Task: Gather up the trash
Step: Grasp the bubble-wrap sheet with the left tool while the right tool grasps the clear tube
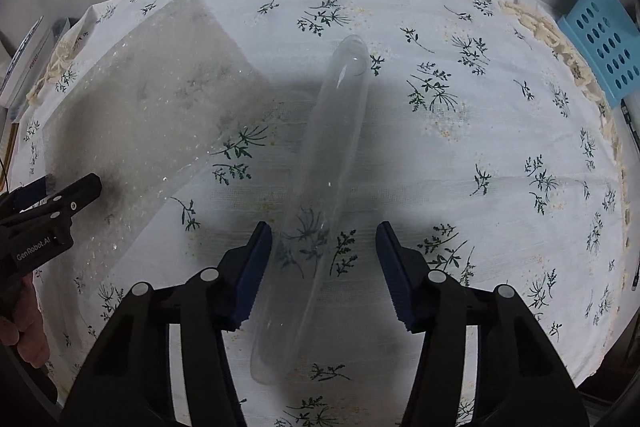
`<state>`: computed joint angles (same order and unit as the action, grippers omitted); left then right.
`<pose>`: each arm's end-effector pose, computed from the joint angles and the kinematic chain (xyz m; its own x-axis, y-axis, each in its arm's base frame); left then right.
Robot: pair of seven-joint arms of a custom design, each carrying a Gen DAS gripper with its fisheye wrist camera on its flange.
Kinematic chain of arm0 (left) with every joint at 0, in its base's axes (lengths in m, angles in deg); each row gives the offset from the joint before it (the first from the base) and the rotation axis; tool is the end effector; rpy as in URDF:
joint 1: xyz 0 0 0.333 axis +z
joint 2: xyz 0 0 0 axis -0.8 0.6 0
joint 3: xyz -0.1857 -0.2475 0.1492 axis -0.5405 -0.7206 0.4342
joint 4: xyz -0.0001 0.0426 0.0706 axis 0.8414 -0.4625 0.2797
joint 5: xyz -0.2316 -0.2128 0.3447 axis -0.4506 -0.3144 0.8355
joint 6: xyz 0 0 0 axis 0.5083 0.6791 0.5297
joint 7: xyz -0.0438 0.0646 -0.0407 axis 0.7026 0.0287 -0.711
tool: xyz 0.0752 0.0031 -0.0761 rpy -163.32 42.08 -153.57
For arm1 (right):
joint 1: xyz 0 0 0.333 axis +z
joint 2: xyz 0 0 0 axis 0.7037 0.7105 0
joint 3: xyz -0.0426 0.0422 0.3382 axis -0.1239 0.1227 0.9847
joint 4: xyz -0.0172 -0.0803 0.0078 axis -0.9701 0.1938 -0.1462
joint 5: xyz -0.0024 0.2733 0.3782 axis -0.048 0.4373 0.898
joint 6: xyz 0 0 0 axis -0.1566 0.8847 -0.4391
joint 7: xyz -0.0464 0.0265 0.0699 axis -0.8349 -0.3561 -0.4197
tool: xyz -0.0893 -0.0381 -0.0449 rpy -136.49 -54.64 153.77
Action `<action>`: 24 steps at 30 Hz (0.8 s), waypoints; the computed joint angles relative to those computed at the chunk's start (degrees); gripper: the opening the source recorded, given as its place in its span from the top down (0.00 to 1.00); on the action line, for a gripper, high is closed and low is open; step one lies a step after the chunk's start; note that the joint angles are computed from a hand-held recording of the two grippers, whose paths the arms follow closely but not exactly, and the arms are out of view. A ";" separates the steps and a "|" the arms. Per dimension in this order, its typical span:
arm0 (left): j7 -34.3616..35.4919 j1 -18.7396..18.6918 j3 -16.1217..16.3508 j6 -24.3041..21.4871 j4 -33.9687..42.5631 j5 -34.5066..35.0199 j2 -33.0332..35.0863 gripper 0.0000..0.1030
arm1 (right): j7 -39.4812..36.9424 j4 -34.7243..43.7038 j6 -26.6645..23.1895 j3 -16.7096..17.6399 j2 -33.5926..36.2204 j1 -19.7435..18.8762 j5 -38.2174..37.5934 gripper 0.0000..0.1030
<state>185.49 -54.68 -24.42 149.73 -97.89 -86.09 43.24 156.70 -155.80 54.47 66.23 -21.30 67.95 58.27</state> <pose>0.5215 -0.0823 0.5208 -0.5190 -0.8547 -0.0049 -0.8130 0.4955 -0.3057 0.3921 0.2461 0.5363 -0.4823 -0.8753 -0.0354 -0.8371 0.4725 -0.2756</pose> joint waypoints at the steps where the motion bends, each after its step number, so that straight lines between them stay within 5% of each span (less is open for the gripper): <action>1: -0.12 0.02 -0.09 -0.37 0.22 0.23 0.08 0.20 | 0.04 0.11 -0.18 -0.04 0.03 -0.02 0.12 0.55; 7: 1.55 -0.66 -0.03 -2.86 1.03 -0.18 -0.43 0.47 | -0.03 0.81 -1.07 -0.15 0.36 -0.10 0.42 0.75; 24: 3.10 -1.13 0.52 -1.40 -0.20 -2.73 -2.22 0.84 | 1.62 -2.24 1.56 0.14 -3.03 0.14 0.38 0.76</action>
<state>188.59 -55.80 -23.90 148.33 -98.09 -88.82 41.02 158.32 -158.04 56.03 66.37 -24.33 68.09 58.64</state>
